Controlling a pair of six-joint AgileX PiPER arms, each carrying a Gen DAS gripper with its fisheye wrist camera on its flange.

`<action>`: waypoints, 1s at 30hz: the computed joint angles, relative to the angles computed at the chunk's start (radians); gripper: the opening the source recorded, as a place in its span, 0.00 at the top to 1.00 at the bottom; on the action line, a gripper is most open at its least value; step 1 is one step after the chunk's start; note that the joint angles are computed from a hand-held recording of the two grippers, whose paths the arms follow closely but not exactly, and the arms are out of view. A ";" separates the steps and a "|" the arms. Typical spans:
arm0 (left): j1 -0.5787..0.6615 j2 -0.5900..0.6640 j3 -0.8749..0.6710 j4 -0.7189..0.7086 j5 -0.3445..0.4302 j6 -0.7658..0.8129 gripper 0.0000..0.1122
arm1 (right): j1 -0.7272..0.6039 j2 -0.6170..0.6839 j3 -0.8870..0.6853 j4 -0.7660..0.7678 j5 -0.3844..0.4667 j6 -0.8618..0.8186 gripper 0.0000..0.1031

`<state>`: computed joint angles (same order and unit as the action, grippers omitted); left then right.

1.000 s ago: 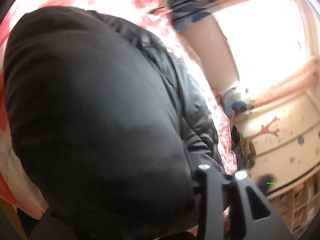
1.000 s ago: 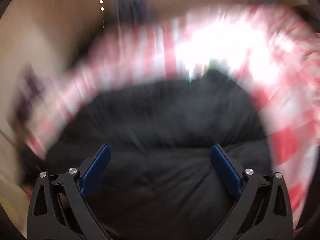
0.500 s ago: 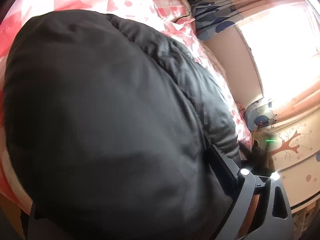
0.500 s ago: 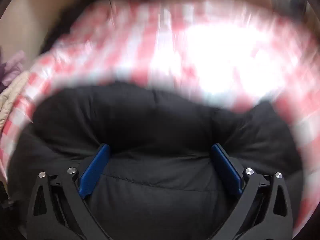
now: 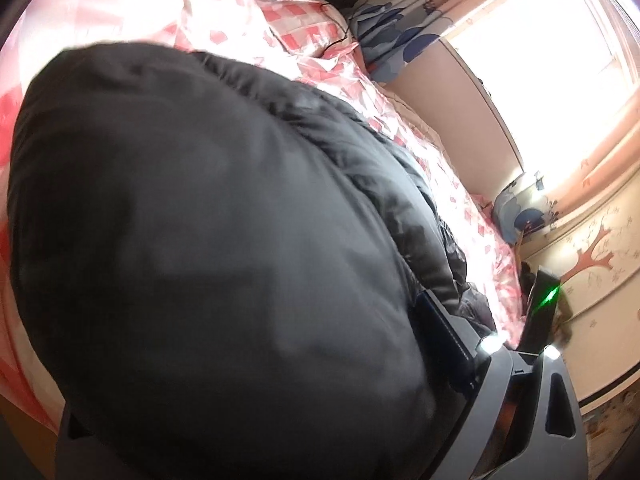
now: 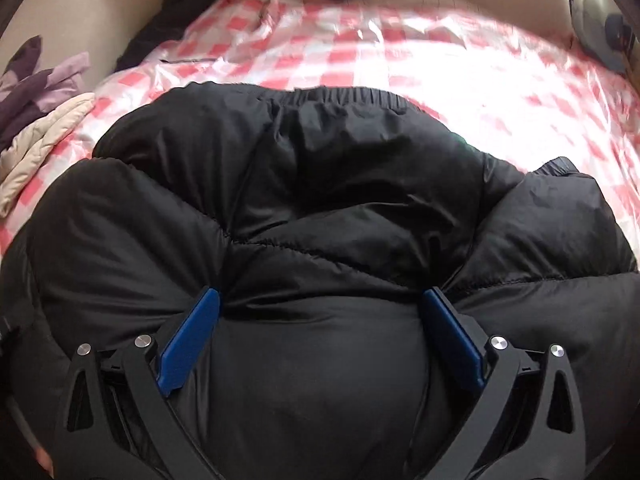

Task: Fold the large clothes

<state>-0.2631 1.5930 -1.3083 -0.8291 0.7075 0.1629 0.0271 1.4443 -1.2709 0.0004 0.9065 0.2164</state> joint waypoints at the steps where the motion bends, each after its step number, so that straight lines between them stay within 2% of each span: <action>1: -0.005 0.007 -0.008 0.013 -0.006 -0.005 0.19 | -0.011 -0.005 -0.022 0.022 0.019 -0.012 0.06; 4: -0.008 0.029 -0.027 0.023 -0.018 0.003 0.19 | -0.012 -0.006 -0.131 0.003 0.012 0.014 0.06; 7: -0.017 0.029 -0.027 0.039 -0.032 -0.007 0.19 | -0.037 0.155 -0.378 -0.024 0.084 0.034 0.06; 9: -0.019 0.024 -0.023 0.047 -0.037 -0.011 0.19 | -0.072 0.322 -0.552 0.011 0.158 0.022 0.06; 10: -0.023 0.028 -0.030 0.055 -0.041 -0.018 0.19 | -0.079 0.384 -0.604 0.012 0.195 0.037 0.06; 12: -0.026 0.015 -0.016 0.060 -0.050 -0.012 0.19 | -0.084 0.467 -0.592 0.035 0.198 0.031 0.06; 14: -0.034 -0.001 0.002 0.066 -0.066 0.000 0.19 | -0.091 0.447 -0.507 0.057 0.125 0.026 0.06; 17: -0.048 -0.007 0.000 0.103 -0.074 -0.018 0.19 | -0.107 0.404 -0.484 0.103 0.158 -0.008 0.06; 19: -0.040 -0.004 -0.001 0.081 -0.066 -0.003 0.19 | -0.108 0.260 -0.350 0.115 0.129 -0.037 0.06; 21: -0.015 0.005 -0.003 0.027 -0.042 0.026 0.19 | -0.068 0.109 -0.247 0.065 0.101 -0.026 0.06; 25: 0.106 0.057 0.018 -0.222 0.070 0.120 0.18 | 0.083 -0.151 -0.038 -0.162 0.105 0.128 0.06; 27: 0.167 0.104 0.031 -0.341 0.125 0.133 0.17 | 0.127 -0.166 0.059 -0.184 0.138 0.144 0.06; 29: 0.192 0.117 0.051 -0.394 0.140 0.135 0.17 | 0.152 -0.185 0.144 -0.202 0.091 0.147 0.06; 30: 0.193 0.117 0.053 -0.396 0.139 0.137 0.17 | 0.142 -0.183 0.136 -0.186 0.101 0.152 0.06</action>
<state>-0.0702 1.7098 -1.2555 -1.2249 0.8468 0.2994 0.1689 1.2610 -1.1345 -0.1858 1.0076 0.3688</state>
